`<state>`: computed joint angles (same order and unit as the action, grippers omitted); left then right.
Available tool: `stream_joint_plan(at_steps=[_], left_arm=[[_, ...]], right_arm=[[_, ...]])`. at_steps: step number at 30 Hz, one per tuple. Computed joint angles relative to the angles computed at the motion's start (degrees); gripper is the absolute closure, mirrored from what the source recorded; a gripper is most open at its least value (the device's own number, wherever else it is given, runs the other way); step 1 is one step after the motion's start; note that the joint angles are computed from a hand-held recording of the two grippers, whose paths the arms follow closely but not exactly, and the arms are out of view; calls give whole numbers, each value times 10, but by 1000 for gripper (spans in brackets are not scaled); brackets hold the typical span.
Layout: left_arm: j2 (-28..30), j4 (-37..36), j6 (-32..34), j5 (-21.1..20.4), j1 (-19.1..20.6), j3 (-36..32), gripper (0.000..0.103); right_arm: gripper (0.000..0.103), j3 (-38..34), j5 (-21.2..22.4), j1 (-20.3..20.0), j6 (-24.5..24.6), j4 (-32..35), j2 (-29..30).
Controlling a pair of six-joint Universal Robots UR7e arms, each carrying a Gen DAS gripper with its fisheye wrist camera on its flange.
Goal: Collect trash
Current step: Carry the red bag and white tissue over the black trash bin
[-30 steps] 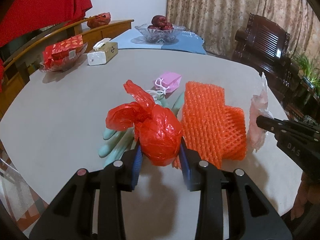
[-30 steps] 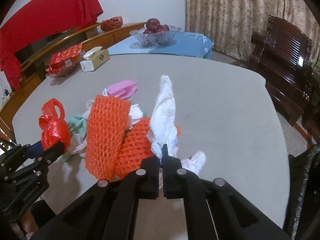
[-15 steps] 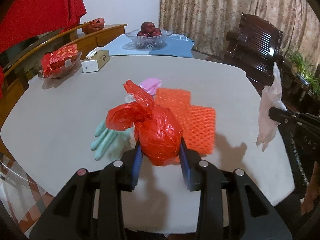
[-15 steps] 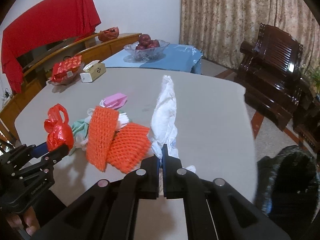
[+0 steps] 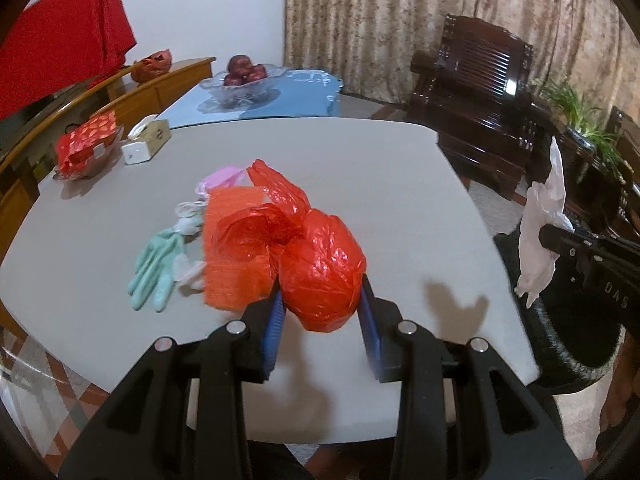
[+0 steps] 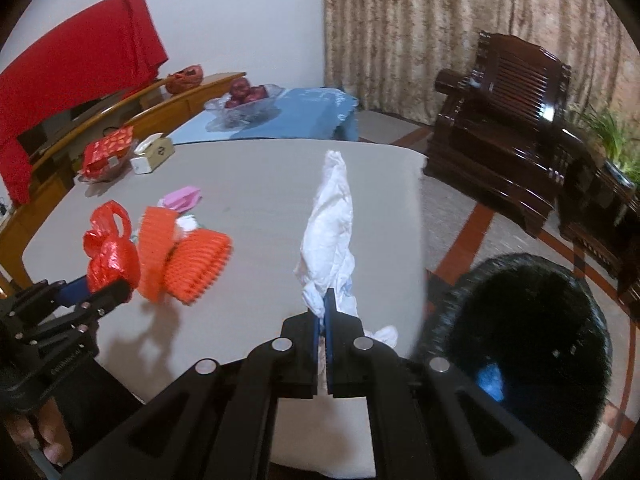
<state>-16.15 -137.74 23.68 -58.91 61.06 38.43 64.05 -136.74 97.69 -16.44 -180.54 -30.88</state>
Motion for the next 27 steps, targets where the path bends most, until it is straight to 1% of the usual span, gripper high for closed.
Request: stream_joint_plan(at_steps=[5,14,20,23,27], left_arm=[[-6,-1,-11,-9,-17,32,70],[-6,-10,-26,-34,-50,83,70],[6,-11,-42,-42,-71,100,70],[16,-11,-53,-41,-80,103,70],[34,-8,-66,-38,-92,102,70]], right_arm=[[101,68,-10,-11,7,-34,-44],[101,161,-33,-30,-7,-92,-109],[101,207,-34,-48,-17,-116,-146],[101,227,-25,-61,-9,-118,-163],[101,247,-14,-76,-11,-126,-178]])
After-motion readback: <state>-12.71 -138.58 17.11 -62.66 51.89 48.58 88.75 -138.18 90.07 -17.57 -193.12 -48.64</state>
